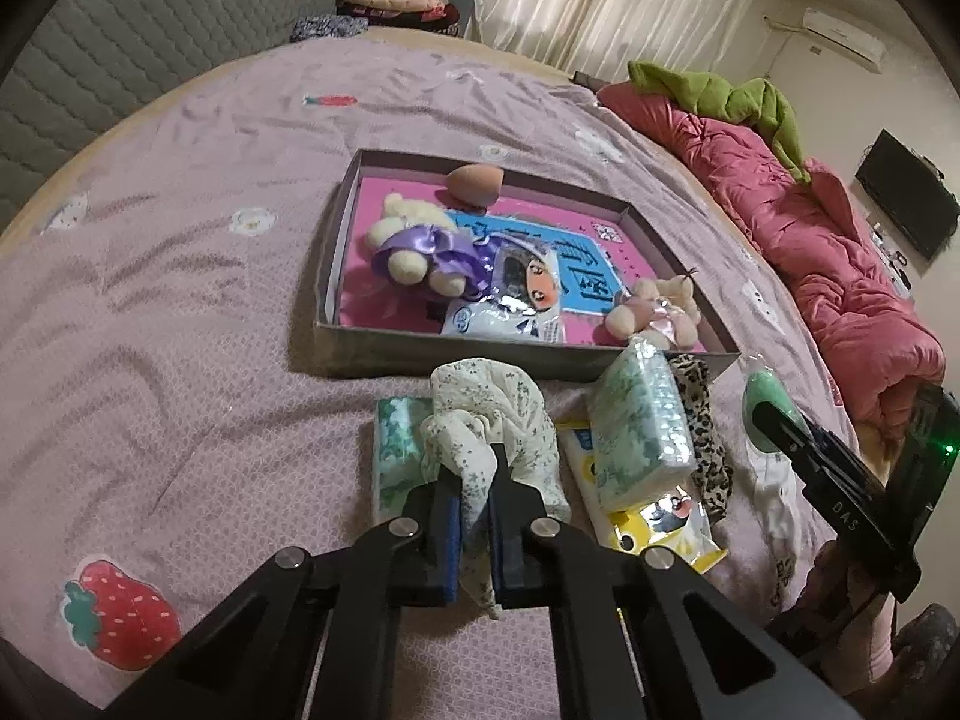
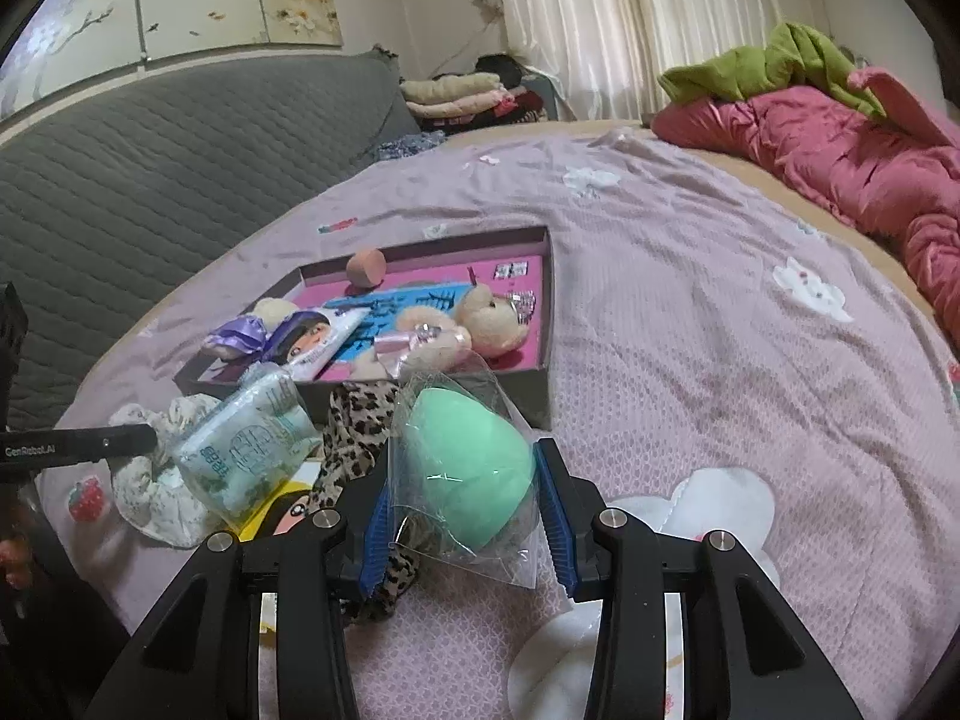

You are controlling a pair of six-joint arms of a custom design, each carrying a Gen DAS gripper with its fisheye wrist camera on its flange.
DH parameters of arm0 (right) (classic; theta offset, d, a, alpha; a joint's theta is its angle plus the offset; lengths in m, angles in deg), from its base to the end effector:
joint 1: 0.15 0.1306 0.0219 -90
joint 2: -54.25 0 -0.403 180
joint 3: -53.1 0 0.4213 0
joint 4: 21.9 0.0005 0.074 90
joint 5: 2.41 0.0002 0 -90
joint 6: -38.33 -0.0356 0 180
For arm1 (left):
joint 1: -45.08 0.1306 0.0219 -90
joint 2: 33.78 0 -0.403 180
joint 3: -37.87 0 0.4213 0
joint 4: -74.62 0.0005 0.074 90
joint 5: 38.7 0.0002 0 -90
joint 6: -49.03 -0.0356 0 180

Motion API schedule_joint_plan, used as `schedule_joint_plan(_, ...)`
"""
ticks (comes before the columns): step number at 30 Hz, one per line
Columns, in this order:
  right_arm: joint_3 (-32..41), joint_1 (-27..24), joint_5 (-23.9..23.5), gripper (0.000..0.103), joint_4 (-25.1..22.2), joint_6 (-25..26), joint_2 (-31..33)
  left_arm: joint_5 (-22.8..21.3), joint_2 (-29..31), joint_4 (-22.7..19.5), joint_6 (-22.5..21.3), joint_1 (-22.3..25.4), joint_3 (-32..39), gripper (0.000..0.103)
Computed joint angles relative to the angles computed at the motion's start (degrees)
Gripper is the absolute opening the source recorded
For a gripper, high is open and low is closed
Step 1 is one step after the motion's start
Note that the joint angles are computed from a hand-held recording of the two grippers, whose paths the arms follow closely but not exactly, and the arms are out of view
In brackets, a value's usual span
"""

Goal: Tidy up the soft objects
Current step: 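Grasp the cream floral scrunchie with left gripper while right grasps the bagged green sponge, then carry the scrunchie with left gripper while right carries the green sponge over the box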

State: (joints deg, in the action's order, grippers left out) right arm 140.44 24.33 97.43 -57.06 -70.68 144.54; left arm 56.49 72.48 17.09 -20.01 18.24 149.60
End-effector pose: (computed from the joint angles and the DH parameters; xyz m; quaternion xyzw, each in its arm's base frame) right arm 0.4854 0.2138 0.4444 -0.0053 0.8967 0.0899 0.4335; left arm 0.5527 -0.2838 0.4712 0.0632 0.9427 -0.1707 0.2795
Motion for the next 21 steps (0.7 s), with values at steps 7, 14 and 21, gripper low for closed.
schedule_joint_plan(7,-0.4,0.7,0.3,0.044,2.2,1.5,-0.9,0.0,-1.5,3.8,-0.2,-0.3,-0.3,0.007)
schedule_joint_plan(14,-0.4,1.0,0.0,0.044,3.2,1.8,-1.3,-1.0,-1.5,5.4,0.1,-0.7,1.5,0.007)
schedule_joint_plan(21,0.1,0.7,0.2,0.044,4.3,1.8,-1.0,-0.8,-0.8,6.4,-0.2,-1.2,3.4,0.007)
